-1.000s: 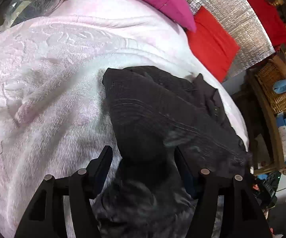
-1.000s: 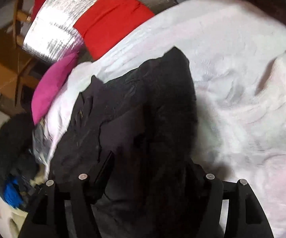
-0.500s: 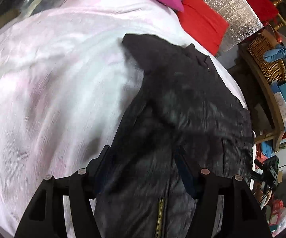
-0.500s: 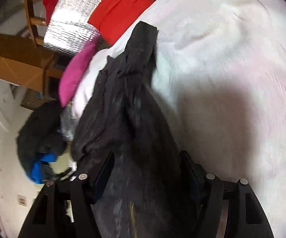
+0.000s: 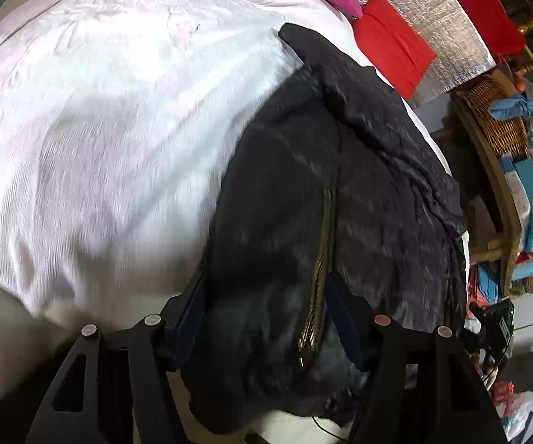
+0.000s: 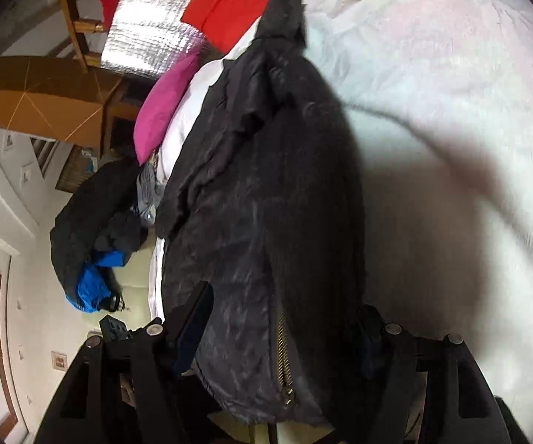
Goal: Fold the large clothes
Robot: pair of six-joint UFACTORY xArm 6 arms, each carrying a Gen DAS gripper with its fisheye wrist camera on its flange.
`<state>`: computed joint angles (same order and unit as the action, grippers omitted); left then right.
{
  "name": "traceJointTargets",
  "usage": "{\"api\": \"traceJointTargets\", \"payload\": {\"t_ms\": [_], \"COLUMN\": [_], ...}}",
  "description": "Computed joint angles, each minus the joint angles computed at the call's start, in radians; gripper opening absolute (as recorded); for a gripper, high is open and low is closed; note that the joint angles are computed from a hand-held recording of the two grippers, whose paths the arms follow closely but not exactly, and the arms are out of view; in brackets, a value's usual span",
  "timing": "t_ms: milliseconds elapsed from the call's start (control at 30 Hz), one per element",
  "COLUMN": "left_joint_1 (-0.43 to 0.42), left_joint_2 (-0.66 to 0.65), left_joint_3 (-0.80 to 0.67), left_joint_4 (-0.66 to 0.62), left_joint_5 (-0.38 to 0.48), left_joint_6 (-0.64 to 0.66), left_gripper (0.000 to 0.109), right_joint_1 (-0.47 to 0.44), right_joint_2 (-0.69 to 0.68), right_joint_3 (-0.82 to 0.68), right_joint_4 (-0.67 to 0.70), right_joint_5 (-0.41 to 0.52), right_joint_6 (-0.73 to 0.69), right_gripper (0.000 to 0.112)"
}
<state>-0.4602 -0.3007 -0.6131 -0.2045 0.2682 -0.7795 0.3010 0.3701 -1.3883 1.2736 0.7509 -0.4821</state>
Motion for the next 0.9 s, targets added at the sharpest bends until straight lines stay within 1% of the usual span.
{"api": "traceJointTargets", "payload": {"t_ms": [67, 133, 167, 200, 233, 333, 400, 433, 467, 500, 533, 567, 600, 633, 667, 700, 733, 767, 833, 900], "left_joint_1": [-0.018, -0.032, -0.032, -0.039, -0.044, -0.038, -0.030, -0.025, -0.023, -0.020, -0.015, -0.014, -0.015, -0.016, -0.018, -0.021, -0.024, -0.025, -0.031, -0.048], "left_joint_2": [-0.020, -0.030, -0.031, -0.030, -0.025, 0.019, 0.033, 0.031, 0.032, 0.029, 0.025, 0.027, 0.030, 0.039, 0.048, 0.052, 0.055, 0.057, 0.065, 0.071], "left_joint_3": [0.024, 0.035, 0.034, 0.035, 0.029, -0.021, -0.036, -0.037, -0.039, -0.037, -0.034, -0.035, -0.037, -0.049, -0.061, -0.062, -0.063, -0.061, -0.051, -0.049], "left_joint_4": [0.035, 0.061, 0.053, 0.034, 0.024, 0.109, 0.112, 0.119, 0.114, 0.109, 0.129, 0.144, 0.149, 0.185, 0.220, 0.247, 0.275, 0.275, 0.183, 0.108], "left_joint_5": [-0.012, -0.026, -0.029, -0.046, -0.051, 0.001, 0.026, 0.038, 0.040, 0.039, 0.039, 0.043, 0.046, 0.057, 0.069, 0.075, 0.077, 0.070, 0.015, -0.015], "left_joint_6": [-0.040, -0.048, -0.032, -0.004, 0.019, -0.023, -0.025, -0.034, -0.033, -0.035, -0.060, -0.071, -0.065, -0.076, -0.092, -0.102, -0.115, -0.113, -0.038, 0.040], "left_gripper": [0.065, 0.064, 0.063, 0.058, 0.050, 0.046, 0.046, 0.049, 0.053, 0.068, 0.077, 0.077, 0.075, 0.069, 0.059, 0.039, 0.030, 0.029, 0.023, 0.022], "right_joint_1": [0.006, 0.017, 0.020, 0.023, 0.029, 0.039, 0.035, 0.032, 0.031, 0.035, 0.044, 0.055, 0.062, 0.070, 0.077, 0.086, 0.092, 0.097, 0.109, 0.098], "right_joint_2": [-0.029, -0.051, -0.059, -0.063, -0.072, -0.091, -0.068, -0.052, -0.042, -0.031, -0.025, -0.028, -0.029, -0.035, -0.042, -0.049, -0.053, -0.053, -0.037, -0.003], "right_joint_3": [0.036, 0.066, 0.077, 0.084, 0.096, 0.126, 0.104, 0.090, 0.081, 0.071, 0.063, 0.064, 0.060, 0.060, 0.061, 0.055, 0.043, 0.032, -0.014, -0.077], "right_joint_4": [0.016, 0.011, 0.004, -0.003, -0.020, -0.043, -0.108, -0.113, -0.118, -0.155, -0.229, -0.276, -0.292, -0.289, -0.278, -0.258, -0.235, -0.232, -0.268, -0.297], "right_joint_5": [0.005, 0.010, 0.015, 0.014, 0.002, -0.083, -0.095, -0.086, -0.077, -0.070, -0.079, -0.100, -0.111, -0.131, -0.153, -0.183, -0.212, -0.233, -0.296, -0.328], "right_joint_6": [-0.020, -0.019, -0.015, -0.010, 0.001, 0.045, 0.104, 0.117, 0.126, 0.148, 0.189, 0.209, 0.213, 0.195, 0.174, 0.143, 0.109, 0.096, 0.112, 0.144], "right_gripper": [0.071, 0.071, 0.071, 0.071, 0.070, 0.068, 0.063, 0.060, 0.047, 0.037, 0.035, 0.030, 0.024, 0.022, 0.020, 0.018, 0.017, 0.016, 0.016, 0.015]}}
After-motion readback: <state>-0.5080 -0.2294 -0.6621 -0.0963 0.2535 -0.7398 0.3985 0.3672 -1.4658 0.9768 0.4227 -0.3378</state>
